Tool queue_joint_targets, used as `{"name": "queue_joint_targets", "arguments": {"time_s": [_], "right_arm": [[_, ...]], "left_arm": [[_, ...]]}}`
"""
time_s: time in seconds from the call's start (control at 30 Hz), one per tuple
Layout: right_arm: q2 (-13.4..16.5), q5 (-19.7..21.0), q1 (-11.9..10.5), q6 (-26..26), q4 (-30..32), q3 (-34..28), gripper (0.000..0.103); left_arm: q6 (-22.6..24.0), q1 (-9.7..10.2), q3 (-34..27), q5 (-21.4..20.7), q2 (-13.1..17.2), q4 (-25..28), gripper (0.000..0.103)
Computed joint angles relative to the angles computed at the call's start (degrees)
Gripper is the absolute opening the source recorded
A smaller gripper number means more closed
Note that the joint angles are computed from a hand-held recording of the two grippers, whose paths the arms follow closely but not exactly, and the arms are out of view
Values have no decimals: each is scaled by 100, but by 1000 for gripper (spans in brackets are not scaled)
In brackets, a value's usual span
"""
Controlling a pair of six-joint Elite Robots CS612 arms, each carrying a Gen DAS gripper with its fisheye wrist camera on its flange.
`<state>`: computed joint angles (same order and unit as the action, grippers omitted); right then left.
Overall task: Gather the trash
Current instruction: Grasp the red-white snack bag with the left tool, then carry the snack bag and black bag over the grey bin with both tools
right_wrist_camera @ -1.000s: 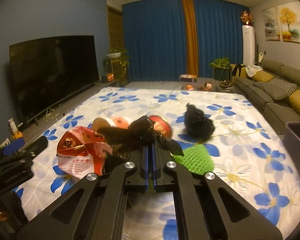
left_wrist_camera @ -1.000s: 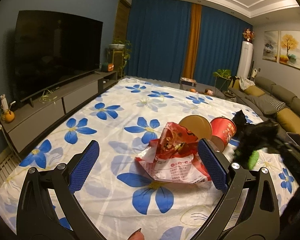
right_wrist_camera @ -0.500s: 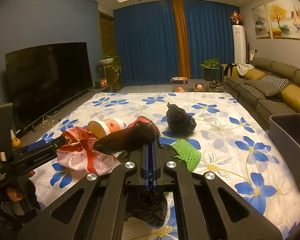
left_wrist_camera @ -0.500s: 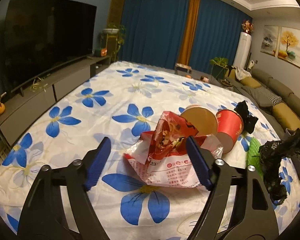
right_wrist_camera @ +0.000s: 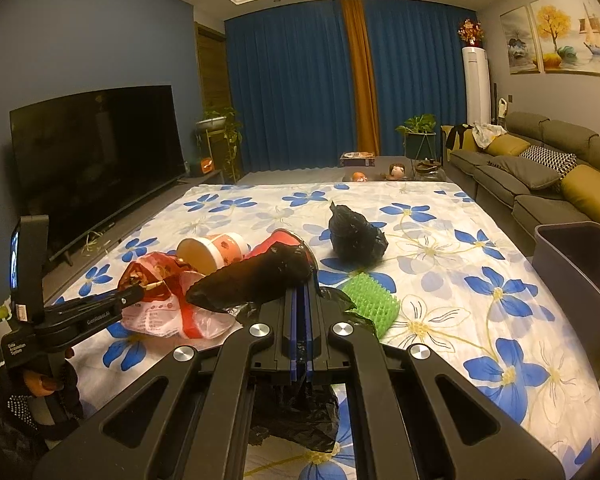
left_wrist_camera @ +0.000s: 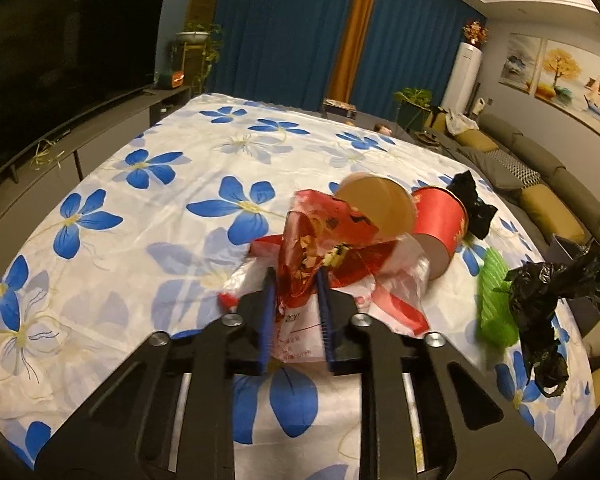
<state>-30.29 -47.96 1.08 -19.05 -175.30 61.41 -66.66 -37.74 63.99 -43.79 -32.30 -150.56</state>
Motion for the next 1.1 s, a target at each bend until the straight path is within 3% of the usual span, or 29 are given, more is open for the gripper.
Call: {"name": "queue_joint_targets", "arguments": {"time_s": [0.27, 0.83, 1.1], "right_arm": [[-34, 9, -49, 47, -25, 61, 4], [-147, 154, -283, 313, -409, 238, 4], [-169, 179, -378, 573, -699, 265, 4]], "left_arm": [[36, -91, 27, 132, -19, -89, 5], [340, -405, 167, 709, -128, -663, 4], [636, -454, -13, 736, -54, -782, 4]]}}
